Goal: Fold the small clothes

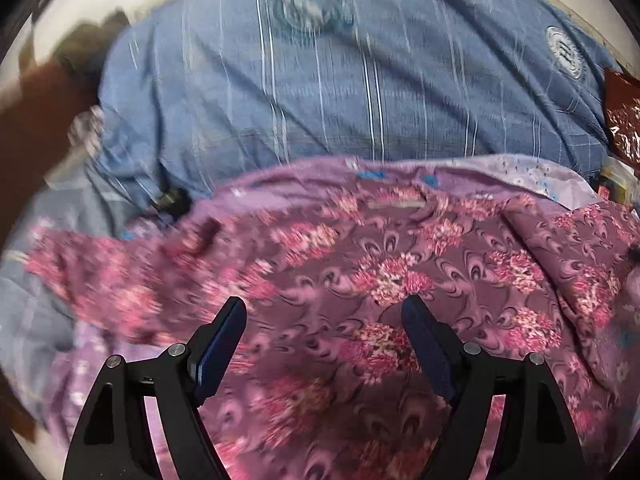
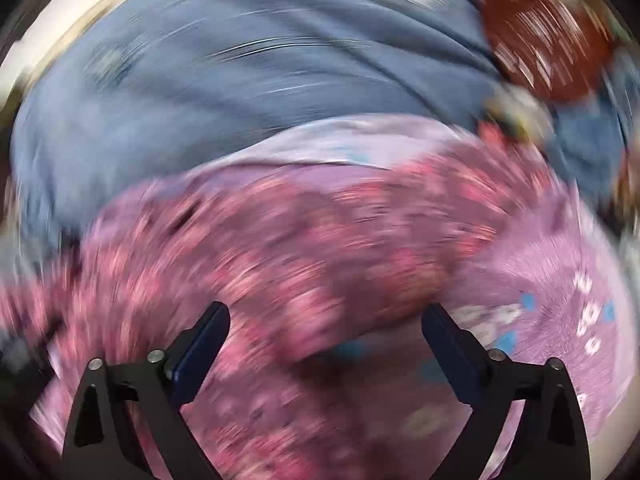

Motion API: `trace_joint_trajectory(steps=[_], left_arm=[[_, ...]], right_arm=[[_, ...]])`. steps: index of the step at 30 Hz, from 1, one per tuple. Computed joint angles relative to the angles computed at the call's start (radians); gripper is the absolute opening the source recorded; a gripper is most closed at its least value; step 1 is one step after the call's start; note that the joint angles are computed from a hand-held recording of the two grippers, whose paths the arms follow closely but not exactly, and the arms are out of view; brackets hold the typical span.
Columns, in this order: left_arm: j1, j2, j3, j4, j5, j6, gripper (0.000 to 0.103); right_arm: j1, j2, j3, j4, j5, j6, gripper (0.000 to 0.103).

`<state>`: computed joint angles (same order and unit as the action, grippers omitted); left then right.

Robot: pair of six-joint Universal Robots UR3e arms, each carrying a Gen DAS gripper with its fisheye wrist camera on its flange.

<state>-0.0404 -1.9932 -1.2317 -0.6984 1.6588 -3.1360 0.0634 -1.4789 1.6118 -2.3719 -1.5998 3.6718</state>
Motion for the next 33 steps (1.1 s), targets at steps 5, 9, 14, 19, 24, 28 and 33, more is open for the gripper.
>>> trace_joint_trajectory(steps=[5,9,14,19,24,28,33], left_arm=[[0.068,-0.158,0.186,-0.140,-0.055,-0.031,0.078],[0.079,-0.215,0.255,-0.133,-0.049,-0.045,0.078],[0.066,-0.219,0.218,-0.068,-0.012,-0.039,0.078],[0.065,-0.162,0.118,-0.001,0.018,-0.046,0.078],[0.109,-0.111,0.045,0.081,0.056,-0.066,0.078],[0.166,-0.062,-0.021,0.138,0.071,-0.074,0.078],[0.275,-0.014,-0.062,0.138,0.026,-0.077,0.078]], right_arm=[[-0.497,-0.131,0.336,-0.263,0.393,0.001,0.080],[-0.637,-0.041,0.346,-0.301,0.552,0.014,0.065],[-0.630,0.093,0.237,-0.285,0.472,0.056,0.057],[-0.596,0.126,0.178,-0.294,0.442,0.067,0.007],[-0.501,0.047,0.096,-0.294,0.416,0.061,0.006],[-0.328,0.045,-0.101,-0.233,0.390,0.094,0.006],[-0.053,0.213,-0.419,-0.184,0.338,0.144,0.006]])
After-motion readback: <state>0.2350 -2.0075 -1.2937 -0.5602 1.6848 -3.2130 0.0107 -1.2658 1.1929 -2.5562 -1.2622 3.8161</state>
